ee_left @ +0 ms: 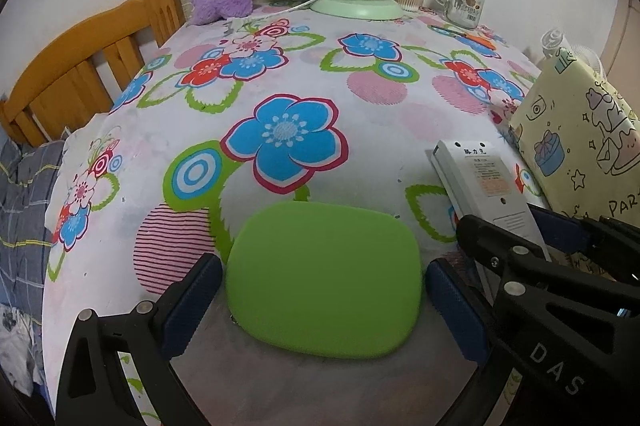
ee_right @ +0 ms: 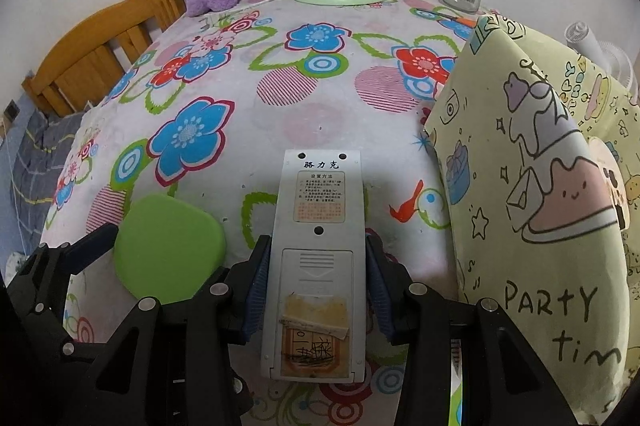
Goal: Organize rigid objects
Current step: 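Grasp the white boxed charger with the right gripper while the left gripper grasps the green pad, then lift and carry the white charger and green pad over the yellow box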
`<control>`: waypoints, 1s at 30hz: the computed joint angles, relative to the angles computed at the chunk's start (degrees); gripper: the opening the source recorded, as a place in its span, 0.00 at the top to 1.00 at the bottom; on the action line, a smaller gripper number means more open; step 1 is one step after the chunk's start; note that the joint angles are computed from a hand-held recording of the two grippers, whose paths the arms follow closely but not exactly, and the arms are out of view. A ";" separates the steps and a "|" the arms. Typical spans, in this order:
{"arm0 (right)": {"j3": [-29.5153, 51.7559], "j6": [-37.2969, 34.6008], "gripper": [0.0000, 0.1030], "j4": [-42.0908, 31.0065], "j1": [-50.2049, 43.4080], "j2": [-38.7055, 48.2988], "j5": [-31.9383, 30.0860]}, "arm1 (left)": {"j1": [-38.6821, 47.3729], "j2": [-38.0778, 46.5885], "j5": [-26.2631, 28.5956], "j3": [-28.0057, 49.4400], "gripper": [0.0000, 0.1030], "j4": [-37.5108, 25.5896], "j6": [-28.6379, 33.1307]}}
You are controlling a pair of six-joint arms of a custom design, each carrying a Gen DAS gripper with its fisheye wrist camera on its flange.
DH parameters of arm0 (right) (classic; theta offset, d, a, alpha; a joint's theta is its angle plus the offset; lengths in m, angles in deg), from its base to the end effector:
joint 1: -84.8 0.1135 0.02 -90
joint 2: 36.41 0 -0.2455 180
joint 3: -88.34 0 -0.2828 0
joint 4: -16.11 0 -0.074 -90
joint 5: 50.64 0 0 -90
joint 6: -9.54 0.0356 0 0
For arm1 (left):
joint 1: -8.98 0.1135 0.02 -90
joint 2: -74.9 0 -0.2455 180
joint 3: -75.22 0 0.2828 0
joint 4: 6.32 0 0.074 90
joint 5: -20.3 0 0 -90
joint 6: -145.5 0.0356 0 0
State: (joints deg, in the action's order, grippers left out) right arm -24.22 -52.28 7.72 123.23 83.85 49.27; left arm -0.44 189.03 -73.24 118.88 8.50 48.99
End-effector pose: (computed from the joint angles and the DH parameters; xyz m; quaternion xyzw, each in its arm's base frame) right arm 0.2914 0.2234 0.0046 -0.0648 0.9630 0.0661 0.2529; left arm 0.2733 -0.0431 -0.0194 0.0151 0.9549 -0.0117 0.2964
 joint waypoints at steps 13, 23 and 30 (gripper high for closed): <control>-0.19 0.12 0.54 -0.26 0.09 -0.31 -0.03 | -0.64 -1.08 -0.52 -1.23 0.07 1.08 0.93; -2.43 0.32 0.54 0.03 1.26 -3.12 0.85 | -1.27 -4.72 -1.33 -4.66 0.08 1.45 -1.19; -4.87 0.28 0.54 0.44 2.29 -5.97 1.80 | -1.77 -8.20 -1.97 -7.53 0.08 1.85 -2.22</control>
